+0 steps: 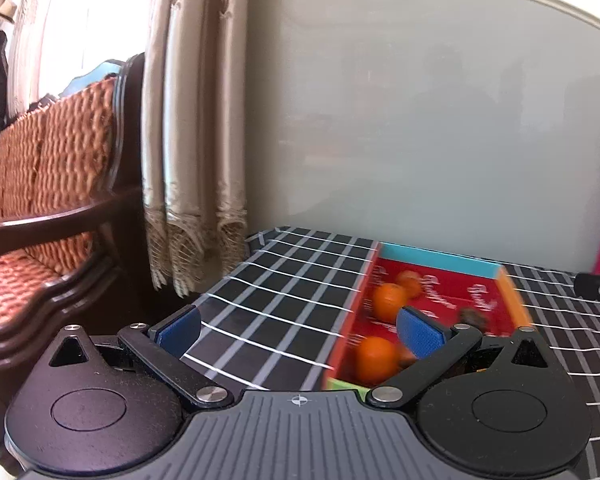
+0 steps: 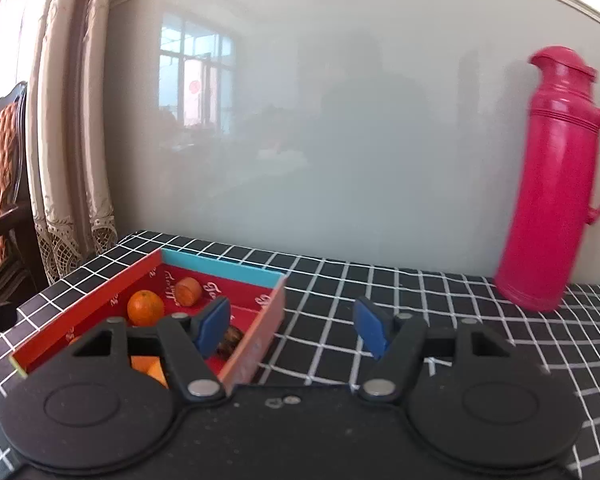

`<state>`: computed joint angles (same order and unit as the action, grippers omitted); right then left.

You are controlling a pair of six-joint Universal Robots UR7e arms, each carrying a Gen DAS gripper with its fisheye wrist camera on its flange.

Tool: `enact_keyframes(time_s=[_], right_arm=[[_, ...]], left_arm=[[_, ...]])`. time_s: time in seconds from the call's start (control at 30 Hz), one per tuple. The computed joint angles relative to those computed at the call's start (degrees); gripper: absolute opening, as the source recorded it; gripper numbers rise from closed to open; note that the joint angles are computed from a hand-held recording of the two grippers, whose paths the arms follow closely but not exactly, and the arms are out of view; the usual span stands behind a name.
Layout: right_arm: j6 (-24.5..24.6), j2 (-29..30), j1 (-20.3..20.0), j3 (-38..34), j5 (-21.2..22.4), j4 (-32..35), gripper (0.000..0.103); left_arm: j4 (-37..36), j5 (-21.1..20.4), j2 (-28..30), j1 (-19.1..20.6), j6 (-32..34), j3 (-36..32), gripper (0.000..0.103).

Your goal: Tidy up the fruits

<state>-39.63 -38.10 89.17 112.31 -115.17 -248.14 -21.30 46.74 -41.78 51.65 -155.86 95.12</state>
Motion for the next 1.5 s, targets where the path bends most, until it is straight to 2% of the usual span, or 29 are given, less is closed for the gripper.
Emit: enact_keyframes(time_s=[0.03, 0.2, 0.33, 0.47, 0.57, 0.73, 0.9, 1.0, 1.1, 1.5], right_arm=[[0.17, -0.32, -0.27, 1.55, 0.54, -1.97, 0.072], [2.71, -3.27, -1.55, 9.06, 3.06, -8.66, 0.103], [5.24, -6.07, -2.86, 14.75, 3.9, -11.25, 0.103], [5.55, -6.71, -3.71, 18.32, 2.64, -14.02, 0.103], [5.72, -6.94, -4.23, 21.22, 2.34, -16.88, 0.103], [5.72, -5.55, -4.59, 25.73, 1.56, -24.57, 0.103], [2.61, -3.32, -4.35, 26.6, -0.31, -28.35, 0.103], [1.7, -2.4, -4.59, 26.17, -0.43, -29.56, 0.103], [1.15, -2.4, -4.35, 25.4, -1.93, -27.78, 0.103], [1.03, -1.46, -4.14, 24.39, -1.08, -28.98, 0.103]], left_arm=[[0.86, 0.03, 0.04, -0.43, -1.0, 0.13, 0.103], [2.7, -0.7, -0.57, -4.23, -3.35, 2.71, 0.103], [6.92, -2.55, -0.45, -7.6, -6.65, 3.91, 0.103], [10.0, -2.76, -0.56, -10.19, -10.79, 5.62, 0.103], [8.61, -4.82, -0.78, -12.93, -9.63, 8.27, 0.103], [1.93, -7.66, -2.19, -16.55, -6.07, 14.21, 0.103], [-0.77, -8.07, -2.54, -16.7, -7.04, 16.12, 0.103], [-1.1, -6.6, -2.65, -15.82, -7.44, 16.4, 0.103], [-1.84, -6.42, -2.55, -15.55, -6.94, 16.58, 0.103], [-5.82, -3.5, -3.58, -14.86, -5.04, 18.23, 0.103]])
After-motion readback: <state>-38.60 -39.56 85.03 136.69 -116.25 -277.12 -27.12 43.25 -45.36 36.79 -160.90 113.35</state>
